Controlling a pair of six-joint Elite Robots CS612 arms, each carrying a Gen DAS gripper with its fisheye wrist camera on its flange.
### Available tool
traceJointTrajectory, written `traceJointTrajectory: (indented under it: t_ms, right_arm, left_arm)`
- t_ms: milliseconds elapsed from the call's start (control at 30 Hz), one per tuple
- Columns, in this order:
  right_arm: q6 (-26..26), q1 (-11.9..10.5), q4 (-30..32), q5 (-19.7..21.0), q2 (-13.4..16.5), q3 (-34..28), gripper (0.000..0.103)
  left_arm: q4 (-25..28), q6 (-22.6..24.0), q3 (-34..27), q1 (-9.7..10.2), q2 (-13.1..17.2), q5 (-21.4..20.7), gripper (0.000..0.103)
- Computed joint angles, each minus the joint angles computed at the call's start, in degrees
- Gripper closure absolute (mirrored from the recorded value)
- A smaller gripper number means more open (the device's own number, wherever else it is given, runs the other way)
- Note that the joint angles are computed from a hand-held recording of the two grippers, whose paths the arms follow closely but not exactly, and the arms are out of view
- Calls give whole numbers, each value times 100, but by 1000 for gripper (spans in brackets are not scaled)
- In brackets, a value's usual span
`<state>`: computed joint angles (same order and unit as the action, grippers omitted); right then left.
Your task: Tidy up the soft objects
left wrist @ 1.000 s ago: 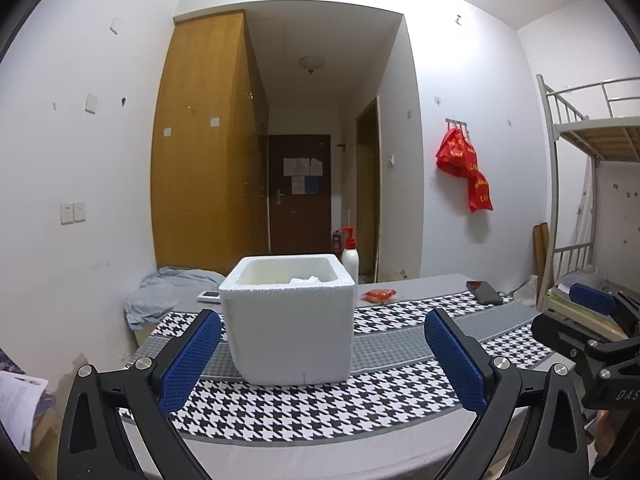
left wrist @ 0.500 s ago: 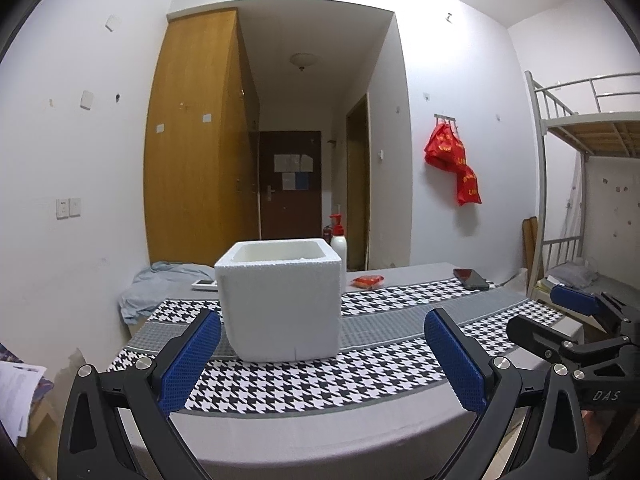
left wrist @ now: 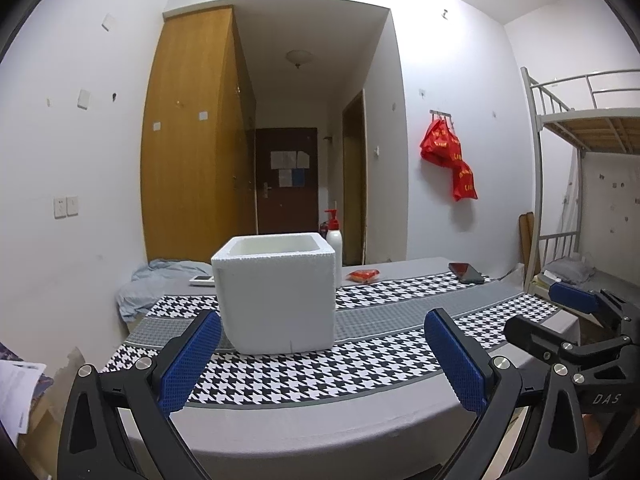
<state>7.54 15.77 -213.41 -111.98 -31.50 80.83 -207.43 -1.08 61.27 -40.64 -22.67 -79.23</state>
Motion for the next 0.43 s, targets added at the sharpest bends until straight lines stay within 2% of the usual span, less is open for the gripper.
traceJointTrajectory:
  t_ms: [433]
  right_arm:
    - [0,-7,115,46,4,-12,0]
  left_arm:
    - [35,-69,19,-2,1,8,1]
